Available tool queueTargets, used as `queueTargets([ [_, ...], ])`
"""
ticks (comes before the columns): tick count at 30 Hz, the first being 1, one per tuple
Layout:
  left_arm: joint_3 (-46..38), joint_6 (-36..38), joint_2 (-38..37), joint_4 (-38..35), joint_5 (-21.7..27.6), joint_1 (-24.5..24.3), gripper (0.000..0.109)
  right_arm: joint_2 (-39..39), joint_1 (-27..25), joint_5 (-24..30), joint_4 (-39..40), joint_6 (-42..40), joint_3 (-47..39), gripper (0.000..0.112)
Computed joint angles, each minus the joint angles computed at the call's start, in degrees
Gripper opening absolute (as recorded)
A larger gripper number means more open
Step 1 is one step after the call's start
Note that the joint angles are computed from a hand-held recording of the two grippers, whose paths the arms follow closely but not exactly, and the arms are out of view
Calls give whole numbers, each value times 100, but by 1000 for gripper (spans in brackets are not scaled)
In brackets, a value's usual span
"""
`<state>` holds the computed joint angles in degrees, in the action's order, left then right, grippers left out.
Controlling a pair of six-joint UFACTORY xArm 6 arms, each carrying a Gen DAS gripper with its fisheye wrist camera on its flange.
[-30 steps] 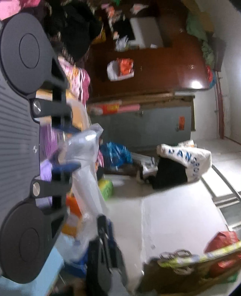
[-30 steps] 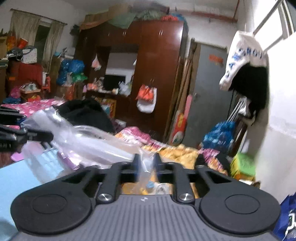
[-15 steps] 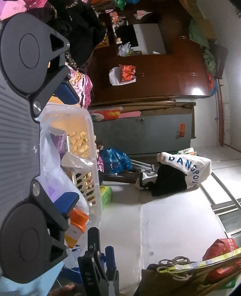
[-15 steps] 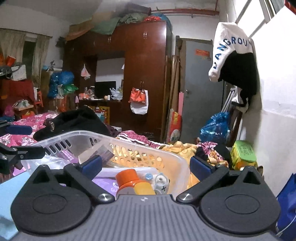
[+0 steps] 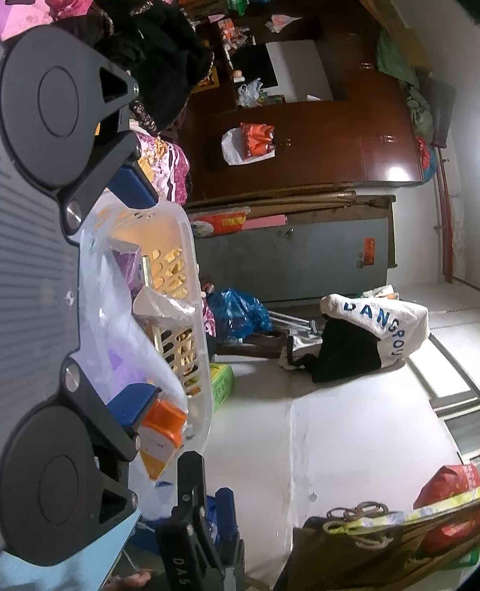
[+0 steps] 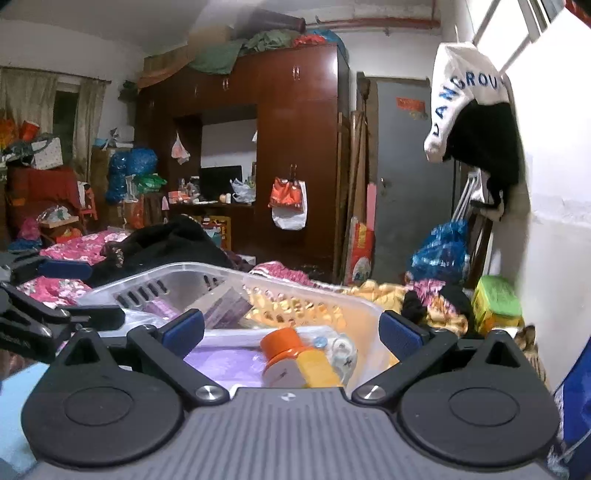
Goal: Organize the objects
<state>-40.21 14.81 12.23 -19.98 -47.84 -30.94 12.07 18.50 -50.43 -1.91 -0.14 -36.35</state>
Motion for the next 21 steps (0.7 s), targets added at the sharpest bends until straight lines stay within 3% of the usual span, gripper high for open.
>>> queueTargets([
  [2,198,38,-201,-147,43,-110,101,-370,167,398,397,24,234,103],
  [6,675,90,-839,-605,572,-394,101,-1005,897,883,2236,-847,667,103],
  [8,1024,-7,-1133,-562,542,-509,101,-1274,989,929,2265,-899,970,103],
  [10,1328,-1,-1378,-782,429,-709,101,-1529,807,974,1547,-310,1325,103],
  [12,1707,3,-1613,-1073,105,-975,101,-1681,770,923,1223,-80,1584,103],
  [18,2607,-518,-1873,-1270,-844,-1428,101,-1743,1566,-88,2472,-715,2130,103],
  [21,2637,-185,-1945,-1699,-735,-1709,101,-1727,1720,-396,2530,-685,2321,103],
])
